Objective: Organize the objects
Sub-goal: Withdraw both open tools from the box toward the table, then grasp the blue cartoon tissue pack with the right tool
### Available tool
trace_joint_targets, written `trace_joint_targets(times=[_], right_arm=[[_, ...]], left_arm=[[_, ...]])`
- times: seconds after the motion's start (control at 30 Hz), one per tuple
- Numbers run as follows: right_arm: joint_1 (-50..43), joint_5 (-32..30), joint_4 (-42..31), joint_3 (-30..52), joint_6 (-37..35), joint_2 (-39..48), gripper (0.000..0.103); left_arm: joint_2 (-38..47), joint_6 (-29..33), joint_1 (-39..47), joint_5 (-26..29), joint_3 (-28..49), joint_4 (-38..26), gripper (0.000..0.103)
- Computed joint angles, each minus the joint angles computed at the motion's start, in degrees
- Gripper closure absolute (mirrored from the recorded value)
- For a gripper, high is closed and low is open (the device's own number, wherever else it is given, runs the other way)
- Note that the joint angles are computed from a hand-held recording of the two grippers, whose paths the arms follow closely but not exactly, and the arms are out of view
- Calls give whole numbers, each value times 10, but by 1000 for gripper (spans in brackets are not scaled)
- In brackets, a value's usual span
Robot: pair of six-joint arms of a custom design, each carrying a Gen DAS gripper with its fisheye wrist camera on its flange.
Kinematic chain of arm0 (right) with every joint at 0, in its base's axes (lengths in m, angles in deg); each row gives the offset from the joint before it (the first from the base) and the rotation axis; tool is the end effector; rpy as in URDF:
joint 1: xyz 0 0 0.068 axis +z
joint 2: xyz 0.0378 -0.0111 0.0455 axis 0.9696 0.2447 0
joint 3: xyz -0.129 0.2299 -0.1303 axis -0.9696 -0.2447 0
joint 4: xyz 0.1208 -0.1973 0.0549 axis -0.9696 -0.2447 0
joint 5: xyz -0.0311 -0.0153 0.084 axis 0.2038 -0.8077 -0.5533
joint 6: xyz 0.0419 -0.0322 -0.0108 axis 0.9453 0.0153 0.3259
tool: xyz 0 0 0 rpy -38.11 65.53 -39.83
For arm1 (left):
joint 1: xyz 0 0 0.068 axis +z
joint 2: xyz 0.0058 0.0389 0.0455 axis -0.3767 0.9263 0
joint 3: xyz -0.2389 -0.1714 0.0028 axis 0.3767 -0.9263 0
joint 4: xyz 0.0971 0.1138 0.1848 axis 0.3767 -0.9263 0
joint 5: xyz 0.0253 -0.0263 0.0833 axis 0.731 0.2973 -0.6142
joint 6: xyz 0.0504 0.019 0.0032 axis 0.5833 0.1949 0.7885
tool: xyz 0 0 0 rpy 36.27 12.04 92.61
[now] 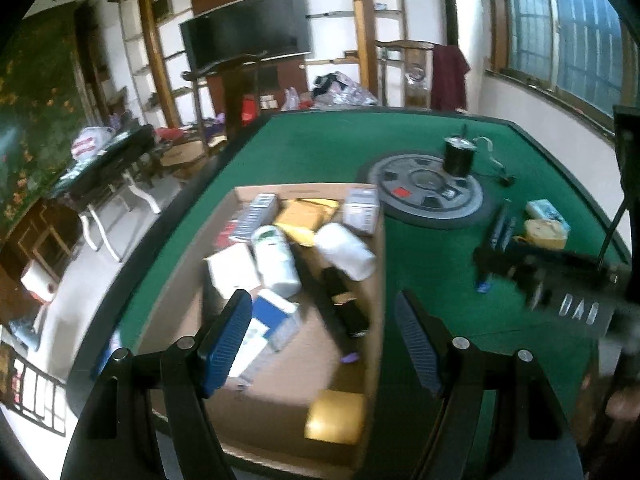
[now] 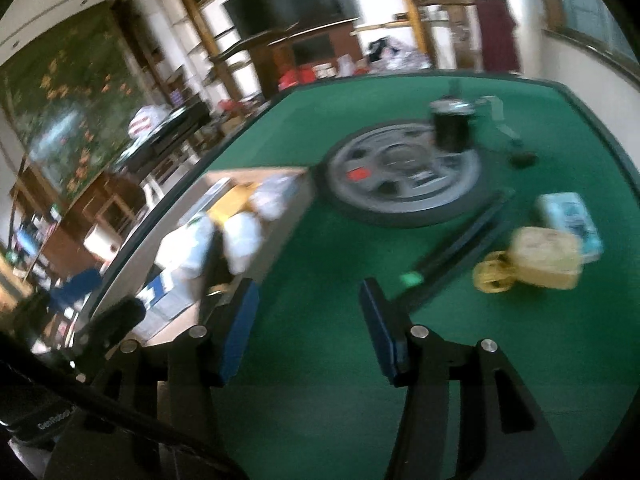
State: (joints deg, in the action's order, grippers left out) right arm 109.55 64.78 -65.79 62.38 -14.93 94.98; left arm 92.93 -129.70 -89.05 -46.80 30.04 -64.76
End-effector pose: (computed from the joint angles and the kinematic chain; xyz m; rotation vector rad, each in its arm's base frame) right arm 0.1733 0.1173 0.2323 -0.2295 2.3562 0.5450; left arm 0.1356 -0.2544 0.2686 -0.0293 2.3365 0.1416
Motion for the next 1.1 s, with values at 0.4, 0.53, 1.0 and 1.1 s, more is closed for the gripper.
trace_joint_targets(times=[0.4, 0.53, 1.0, 1.1], right_arm=[[-408, -167, -91, -18, -159, -78, 49], [-480, -177, -85, -4, -196, -37, 49], [-485, -256, -76, 58, -213, 83, 49], [-447, -228, -47, 81, -200, 111, 49]], left_arm=[[64, 94, 15, 119, 35, 111, 35], [74, 104, 17, 152, 39, 130, 35], [80, 96, 19, 199, 22, 171, 35], [75, 97, 15, 202, 15, 180, 35]])
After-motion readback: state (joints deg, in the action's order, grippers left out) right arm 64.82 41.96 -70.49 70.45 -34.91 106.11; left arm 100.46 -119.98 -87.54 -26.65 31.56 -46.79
